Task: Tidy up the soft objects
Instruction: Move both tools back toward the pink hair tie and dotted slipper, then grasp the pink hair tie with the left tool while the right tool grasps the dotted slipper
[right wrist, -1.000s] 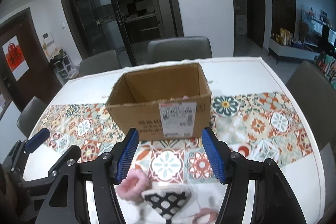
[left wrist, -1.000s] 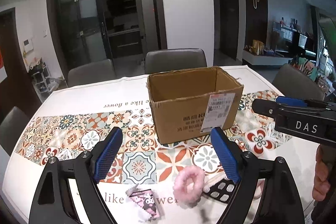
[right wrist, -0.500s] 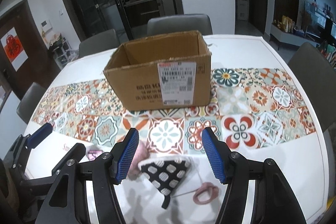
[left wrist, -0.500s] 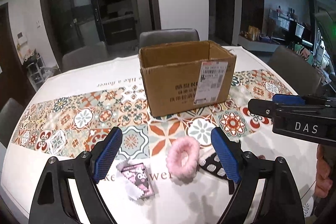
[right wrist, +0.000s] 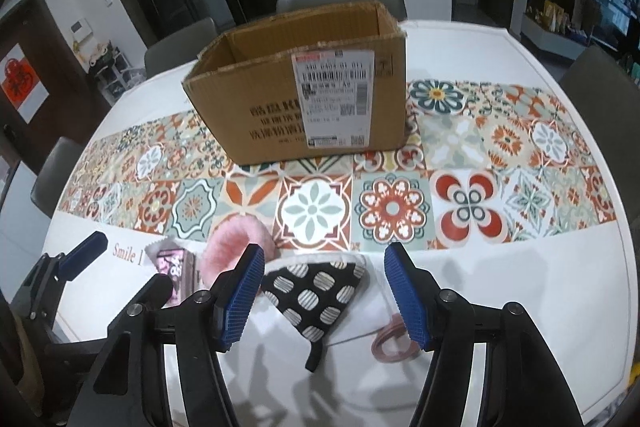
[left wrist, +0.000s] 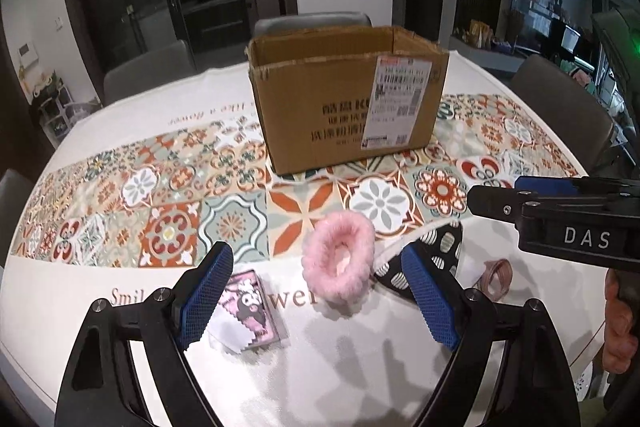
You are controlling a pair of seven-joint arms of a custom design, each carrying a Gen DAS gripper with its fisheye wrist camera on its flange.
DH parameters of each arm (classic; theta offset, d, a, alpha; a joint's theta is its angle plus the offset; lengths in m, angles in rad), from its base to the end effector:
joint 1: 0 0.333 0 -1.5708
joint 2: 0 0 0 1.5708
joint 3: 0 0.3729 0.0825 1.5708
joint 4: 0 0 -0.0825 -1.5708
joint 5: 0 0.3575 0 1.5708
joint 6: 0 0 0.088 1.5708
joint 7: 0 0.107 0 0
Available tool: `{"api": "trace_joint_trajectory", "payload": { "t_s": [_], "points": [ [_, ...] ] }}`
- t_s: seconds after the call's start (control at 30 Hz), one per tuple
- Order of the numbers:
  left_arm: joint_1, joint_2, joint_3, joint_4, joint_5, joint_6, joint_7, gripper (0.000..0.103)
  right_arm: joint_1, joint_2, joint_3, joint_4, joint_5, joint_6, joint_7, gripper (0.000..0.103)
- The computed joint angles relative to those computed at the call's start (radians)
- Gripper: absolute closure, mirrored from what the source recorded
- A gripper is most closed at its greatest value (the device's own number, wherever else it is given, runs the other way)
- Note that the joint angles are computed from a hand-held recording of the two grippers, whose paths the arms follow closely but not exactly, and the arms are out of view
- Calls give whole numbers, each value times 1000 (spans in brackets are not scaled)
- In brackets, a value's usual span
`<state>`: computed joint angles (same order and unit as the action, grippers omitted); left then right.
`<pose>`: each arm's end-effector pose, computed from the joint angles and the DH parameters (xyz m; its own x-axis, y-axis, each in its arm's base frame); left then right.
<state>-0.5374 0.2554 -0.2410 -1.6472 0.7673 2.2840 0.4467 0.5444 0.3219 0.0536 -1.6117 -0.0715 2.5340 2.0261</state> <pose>0.4956 -0.4382 0.5774 -0.0131 -0.9984 -0.0557 -0.7556 0.0463 -0.6534 0.5754 0.3857 0.5726 0.2337 -0.9508 -0.2033 -0.8435 -0.0942 -0.5287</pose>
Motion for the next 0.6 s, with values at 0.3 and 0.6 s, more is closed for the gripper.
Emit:
{"api": "trace_joint_trajectory", "payload": {
  "t_s": [0.3, 0.6],
  "points": [
    [10, 32, -2, -4, -70, -1, 47, 16, -17, 39, 14, 12, 64, -62, -37, 39],
    [15, 59, 5, -18, -107, 37, 74, 17, -38, 79, 28, 32, 150, -109, -88, 39]
  ]
}}
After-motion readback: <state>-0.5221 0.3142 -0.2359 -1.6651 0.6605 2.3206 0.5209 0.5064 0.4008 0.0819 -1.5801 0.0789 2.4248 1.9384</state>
